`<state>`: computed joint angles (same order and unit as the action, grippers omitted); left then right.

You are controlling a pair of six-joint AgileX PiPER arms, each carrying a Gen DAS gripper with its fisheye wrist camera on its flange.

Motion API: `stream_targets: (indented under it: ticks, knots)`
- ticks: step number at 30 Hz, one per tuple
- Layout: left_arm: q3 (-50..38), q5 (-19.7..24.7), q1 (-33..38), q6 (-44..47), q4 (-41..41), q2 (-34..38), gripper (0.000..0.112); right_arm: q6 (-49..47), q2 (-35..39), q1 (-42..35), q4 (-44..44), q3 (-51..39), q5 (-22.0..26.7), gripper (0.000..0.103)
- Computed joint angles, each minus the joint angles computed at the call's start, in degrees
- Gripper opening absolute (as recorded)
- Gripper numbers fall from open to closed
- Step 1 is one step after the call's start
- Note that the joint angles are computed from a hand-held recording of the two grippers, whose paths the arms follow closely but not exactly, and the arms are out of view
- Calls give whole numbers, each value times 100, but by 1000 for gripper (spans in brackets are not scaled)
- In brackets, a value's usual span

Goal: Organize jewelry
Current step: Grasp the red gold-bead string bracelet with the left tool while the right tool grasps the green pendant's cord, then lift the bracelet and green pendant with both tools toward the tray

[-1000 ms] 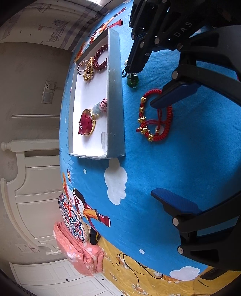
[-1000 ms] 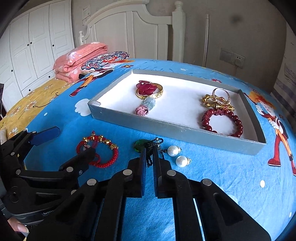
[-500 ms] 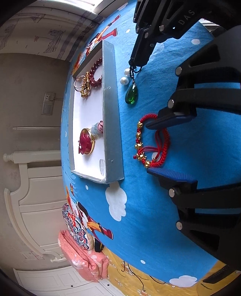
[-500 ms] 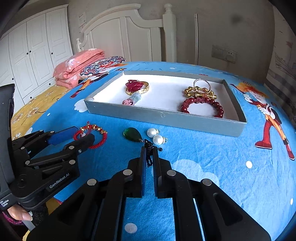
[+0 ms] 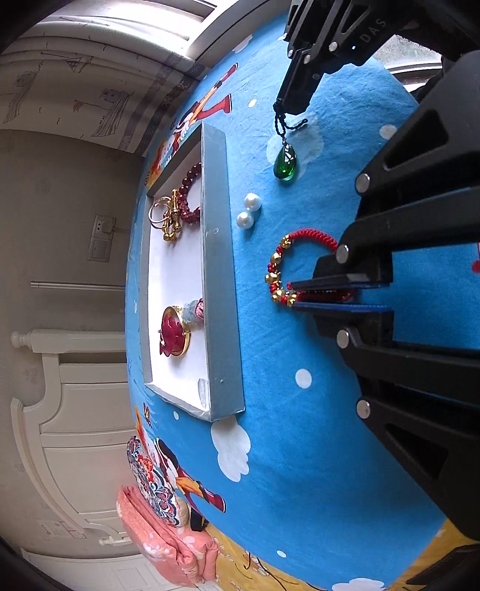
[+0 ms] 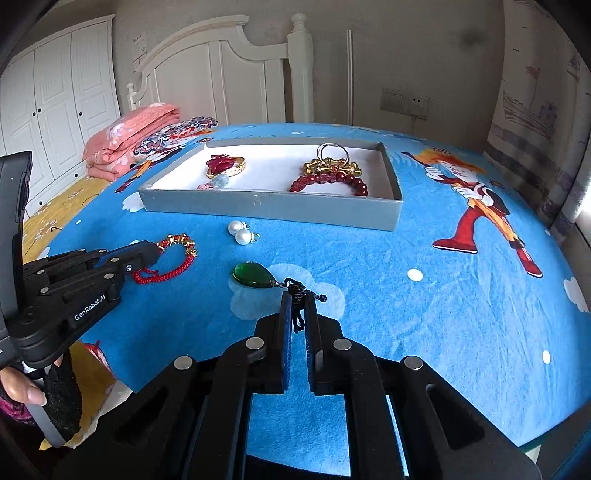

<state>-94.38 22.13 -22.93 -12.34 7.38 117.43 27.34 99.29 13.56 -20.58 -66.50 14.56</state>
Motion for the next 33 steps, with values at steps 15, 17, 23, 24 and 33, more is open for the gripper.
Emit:
stream_targets:
  ticks: [15,17,23,24,33]
  knots:
    - [317,-152,-43,-924,797,-157,33,-1084,-7,-181,1123,170,-257,34]
    - [383,-199,-3,-930,759,-196,37,-1074,31,-180,1071,128,-249,35]
    - [-146,106,94,-283,125,64,37,-1363,101,-231,1348,118,-394,35]
    - [-325,217,99,-61,-87,147,37,-1458,103,-244,1450,125,-416,35]
    - [-1404,870,-73,203,-160,747,14,-2547,83,-360,2558,200,-555,35]
